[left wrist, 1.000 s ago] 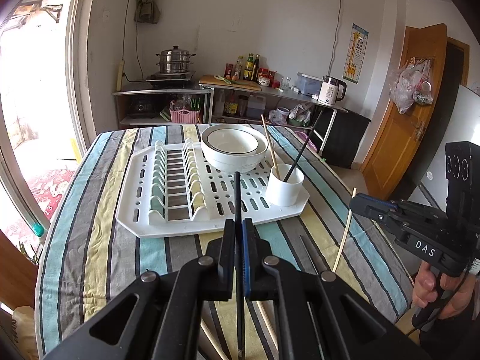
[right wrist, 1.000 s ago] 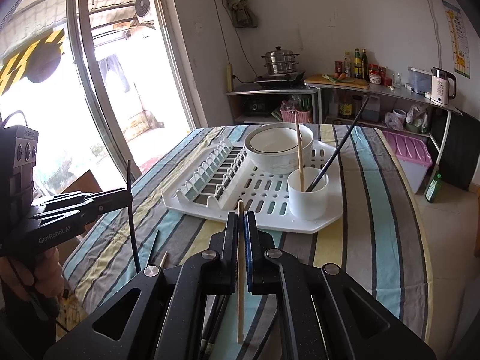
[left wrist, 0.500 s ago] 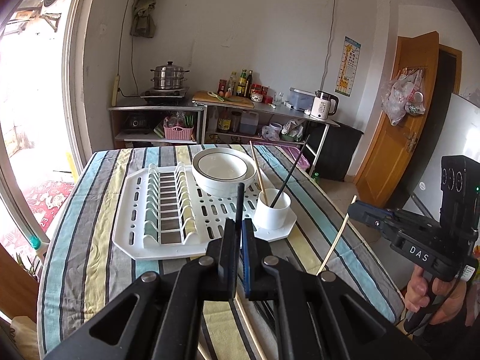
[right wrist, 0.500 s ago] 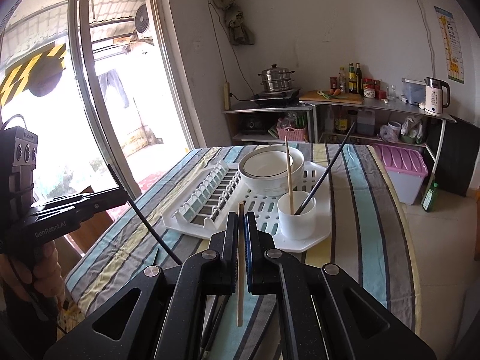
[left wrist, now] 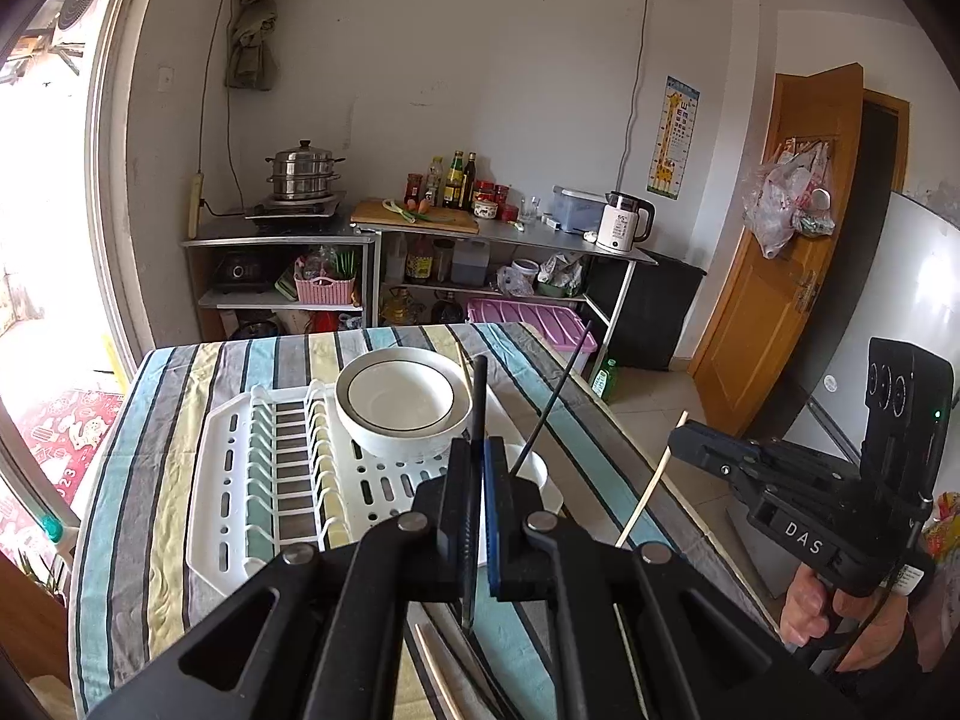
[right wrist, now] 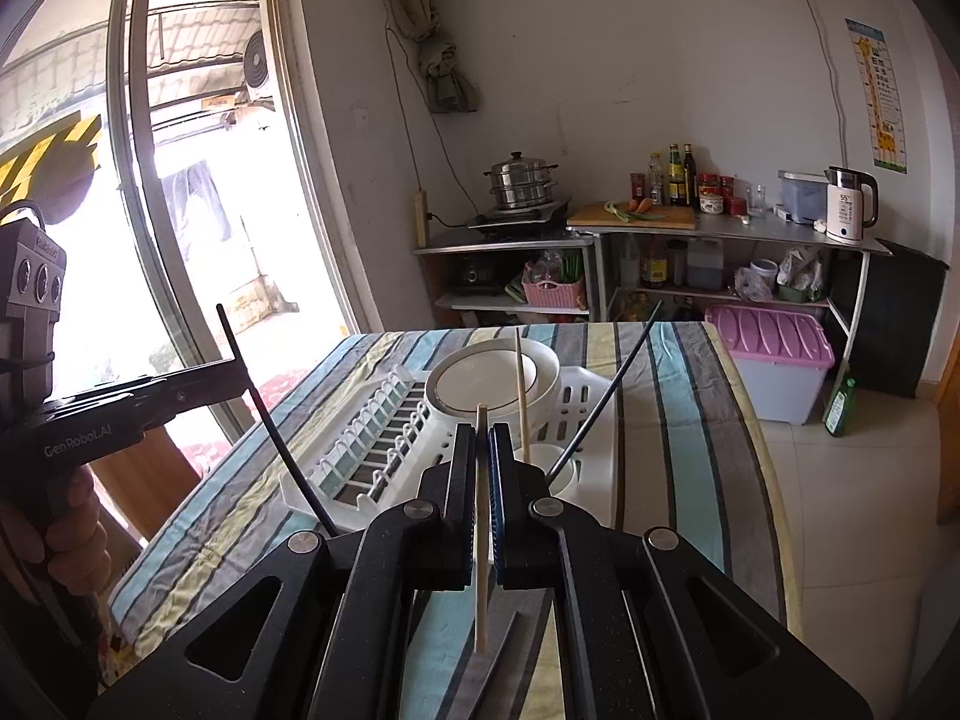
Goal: Organize utensils
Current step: 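Lift both held chopsticks and carry them over the white cup, then insert the black chopstick into the cup with the left tool while the right tool releases the wooden one there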
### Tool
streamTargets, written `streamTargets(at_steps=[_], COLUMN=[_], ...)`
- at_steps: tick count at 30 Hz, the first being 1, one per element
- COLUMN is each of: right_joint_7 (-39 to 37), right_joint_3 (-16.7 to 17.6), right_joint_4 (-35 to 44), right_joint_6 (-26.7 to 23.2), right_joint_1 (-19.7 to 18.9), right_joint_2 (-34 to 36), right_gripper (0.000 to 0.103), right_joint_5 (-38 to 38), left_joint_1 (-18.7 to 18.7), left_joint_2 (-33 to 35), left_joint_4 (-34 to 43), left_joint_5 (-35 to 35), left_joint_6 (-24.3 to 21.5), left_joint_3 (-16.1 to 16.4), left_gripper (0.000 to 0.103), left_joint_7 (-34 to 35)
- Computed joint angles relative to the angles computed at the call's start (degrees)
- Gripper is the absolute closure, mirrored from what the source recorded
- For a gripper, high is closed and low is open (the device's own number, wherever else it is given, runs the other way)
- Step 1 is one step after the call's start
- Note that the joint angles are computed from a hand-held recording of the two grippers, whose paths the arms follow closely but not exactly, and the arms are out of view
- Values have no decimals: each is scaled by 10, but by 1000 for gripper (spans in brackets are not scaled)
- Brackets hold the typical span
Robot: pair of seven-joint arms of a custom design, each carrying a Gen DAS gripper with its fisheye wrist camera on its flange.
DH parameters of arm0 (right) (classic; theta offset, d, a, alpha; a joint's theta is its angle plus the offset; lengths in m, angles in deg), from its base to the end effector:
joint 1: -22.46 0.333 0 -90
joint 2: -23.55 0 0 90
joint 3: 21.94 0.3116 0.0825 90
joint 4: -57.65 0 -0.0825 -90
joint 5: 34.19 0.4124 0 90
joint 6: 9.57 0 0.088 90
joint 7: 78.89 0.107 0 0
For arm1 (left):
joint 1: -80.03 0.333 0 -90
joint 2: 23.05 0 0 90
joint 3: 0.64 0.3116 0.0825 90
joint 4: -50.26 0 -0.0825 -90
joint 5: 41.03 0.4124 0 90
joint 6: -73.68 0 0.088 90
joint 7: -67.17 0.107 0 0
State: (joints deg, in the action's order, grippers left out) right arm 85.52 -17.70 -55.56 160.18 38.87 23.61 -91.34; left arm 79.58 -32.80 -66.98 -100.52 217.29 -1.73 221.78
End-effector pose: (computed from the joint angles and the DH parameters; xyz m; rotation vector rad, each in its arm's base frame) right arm 0.5600 0.2717 0.5433 -1.4893 1.5453 -0.6967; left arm 0.5797 -0.0098 0.5708 -1.2870 2.1290 -1.2910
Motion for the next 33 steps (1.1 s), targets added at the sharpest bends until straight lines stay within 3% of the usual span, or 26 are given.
streamTargets(at_steps=[18, 33], right_joint_7=[-35, -74], right_joint_3=[-38, -71], right_joint_4=[97, 153], right_joint_6=[11, 16], right_joint_1=[3, 19], right_joint_2=[60, 120], right_gripper=[99, 99], right_joint_5=[27, 78], left_joint_1=[-3, 12], left_joint_2=[101, 166], left_joint_4=[149, 204], left_joint_5=[48, 84], left_joint_6=[-2, -6], left_joint_3=[-45, -73], left_gripper=[99, 99], left_joint_7=[-75, -107])
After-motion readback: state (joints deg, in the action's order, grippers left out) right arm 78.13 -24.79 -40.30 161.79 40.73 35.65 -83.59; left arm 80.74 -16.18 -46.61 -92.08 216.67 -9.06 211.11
